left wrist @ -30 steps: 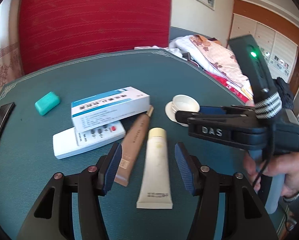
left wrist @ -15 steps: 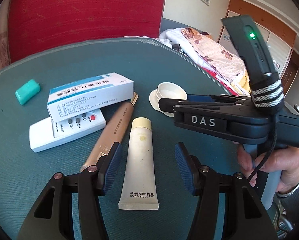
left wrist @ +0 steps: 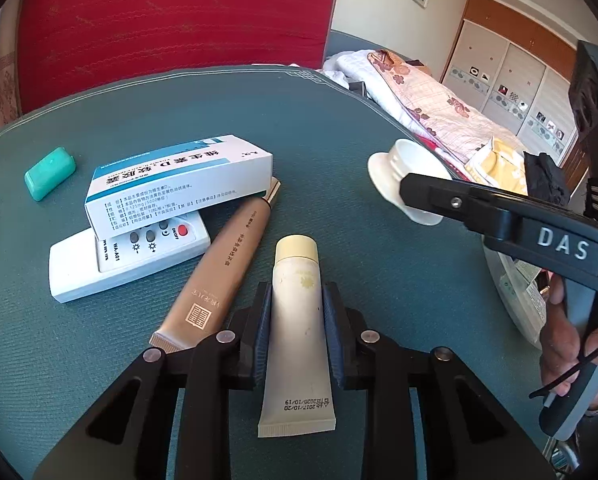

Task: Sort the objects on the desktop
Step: 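Lift the white tube with the left gripper while the right carries the cup toward the bowl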

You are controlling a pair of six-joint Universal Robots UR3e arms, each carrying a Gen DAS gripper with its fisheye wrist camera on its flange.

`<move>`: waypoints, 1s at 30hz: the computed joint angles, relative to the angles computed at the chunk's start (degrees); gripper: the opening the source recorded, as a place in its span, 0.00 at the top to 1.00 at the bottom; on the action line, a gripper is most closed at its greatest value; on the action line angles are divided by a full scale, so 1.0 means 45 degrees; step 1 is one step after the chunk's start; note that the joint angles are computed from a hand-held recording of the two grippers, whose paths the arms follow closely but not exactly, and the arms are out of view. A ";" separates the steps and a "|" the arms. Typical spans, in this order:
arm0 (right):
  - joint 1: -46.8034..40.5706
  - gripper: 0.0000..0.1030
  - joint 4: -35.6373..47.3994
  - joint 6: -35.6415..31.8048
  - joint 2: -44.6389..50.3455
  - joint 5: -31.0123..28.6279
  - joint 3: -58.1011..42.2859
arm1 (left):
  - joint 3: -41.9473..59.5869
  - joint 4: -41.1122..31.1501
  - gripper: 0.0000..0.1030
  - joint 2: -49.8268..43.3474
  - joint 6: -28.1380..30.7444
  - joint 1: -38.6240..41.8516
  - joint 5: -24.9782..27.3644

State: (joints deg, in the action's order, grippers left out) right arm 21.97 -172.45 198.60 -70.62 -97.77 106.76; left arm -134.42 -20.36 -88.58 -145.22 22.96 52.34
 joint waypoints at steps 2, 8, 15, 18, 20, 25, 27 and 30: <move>-0.0006 0.48 -0.0190 -0.0012 -0.0427 -0.0038 0.0465 | -0.0236 0.0034 0.73 0.0263 0.0144 0.0060 -0.0092; -0.0017 0.48 -0.0640 -0.0033 -0.1875 -0.0354 0.1993 | -0.0956 0.0355 0.73 0.1166 0.0315 0.0429 -0.0372; -0.0318 0.48 -0.0657 0.0067 -0.3753 -0.0822 0.3898 | -0.1083 0.0066 0.73 0.1932 0.0078 0.0726 -0.0830; -0.0606 0.48 -0.0526 0.0016 -0.4604 -0.0975 0.4701 | -0.1075 0.0113 0.73 0.1983 -0.0001 0.0525 -0.0715; -0.0961 0.48 -0.0486 -0.0049 -0.5270 -0.0921 0.5327 | -0.0993 0.0205 0.73 0.1938 -0.0160 0.0307 -0.0660; -0.2164 0.48 -0.0403 0.0008 -0.7177 -0.0604 0.7050 | -0.0970 -0.0646 0.73 0.2674 -0.0012 0.0177 -0.1053; -0.2632 0.48 -0.0241 0.0071 -0.7926 -0.0494 0.7648 | -0.0841 -0.1027 0.73 0.2792 -0.0058 -0.0042 -0.1189; -0.3666 0.48 0.0434 -0.0213 -0.9400 -0.0071 0.8512 | -0.0726 -0.1172 0.73 0.2871 -0.0301 -0.0539 -0.1141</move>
State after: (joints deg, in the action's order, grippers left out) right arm 5.47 -170.49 197.64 -112.92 -98.09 145.06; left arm -137.69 -25.64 -75.66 -146.57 20.53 47.20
